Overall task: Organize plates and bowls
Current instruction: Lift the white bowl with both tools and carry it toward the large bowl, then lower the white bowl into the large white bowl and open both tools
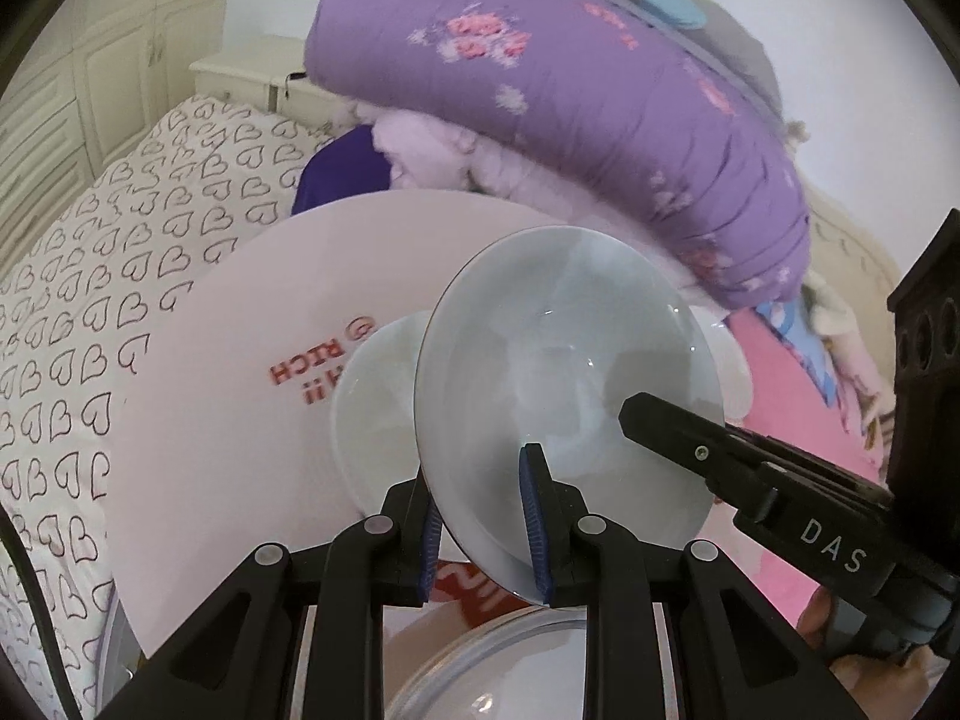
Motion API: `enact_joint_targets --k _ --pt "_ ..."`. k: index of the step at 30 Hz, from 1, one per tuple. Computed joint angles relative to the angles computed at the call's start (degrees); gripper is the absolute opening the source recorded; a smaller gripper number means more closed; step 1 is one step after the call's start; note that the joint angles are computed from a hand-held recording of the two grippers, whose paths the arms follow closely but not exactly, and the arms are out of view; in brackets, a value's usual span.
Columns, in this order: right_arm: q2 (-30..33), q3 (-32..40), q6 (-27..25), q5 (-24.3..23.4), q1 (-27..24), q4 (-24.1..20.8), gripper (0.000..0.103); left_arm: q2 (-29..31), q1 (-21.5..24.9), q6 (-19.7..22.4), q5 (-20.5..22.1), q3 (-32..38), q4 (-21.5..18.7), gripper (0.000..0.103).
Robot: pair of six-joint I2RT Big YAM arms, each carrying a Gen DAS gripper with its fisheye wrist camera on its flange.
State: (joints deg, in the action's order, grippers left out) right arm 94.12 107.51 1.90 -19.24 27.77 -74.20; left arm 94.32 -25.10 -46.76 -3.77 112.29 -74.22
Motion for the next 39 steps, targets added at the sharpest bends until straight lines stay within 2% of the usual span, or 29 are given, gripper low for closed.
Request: enact_joint_targets --k 2,14,26,31,34,39 --pt "0.6 0.3 -0.2 0.3 0.4 -0.6 0.011 0.2 0.1 0.3 -0.1 0.3 -1.0 0.02" --pt "2.9 1.3 -0.8 0.8 1.0 -3.2 0.011 10.3 1.8 4.8 1.0 11.1 -7.2 0.021" --pt "5.6 3.2 -1.1 0.3 0.9 -5.4 0.012 12.0 2.2 6.8 0.8 11.5 -7.5 0.023" --pt "6.2 3.8 -1.0 -0.3 0.6 -6.1 0.013 11.5 3.1 6.6 3.5 10.6 -6.6 0.032" --pt "6.5 4.3 -0.9 -0.6 0.6 -6.5 0.014 11.6 3.7 6.3 5.1 11.0 -6.4 0.044" --pt "6.9 5.1 -0.3 -1.0 0.5 -6.7 0.014 12.1 4.8 4.9 8.2 11.8 -7.1 0.051"
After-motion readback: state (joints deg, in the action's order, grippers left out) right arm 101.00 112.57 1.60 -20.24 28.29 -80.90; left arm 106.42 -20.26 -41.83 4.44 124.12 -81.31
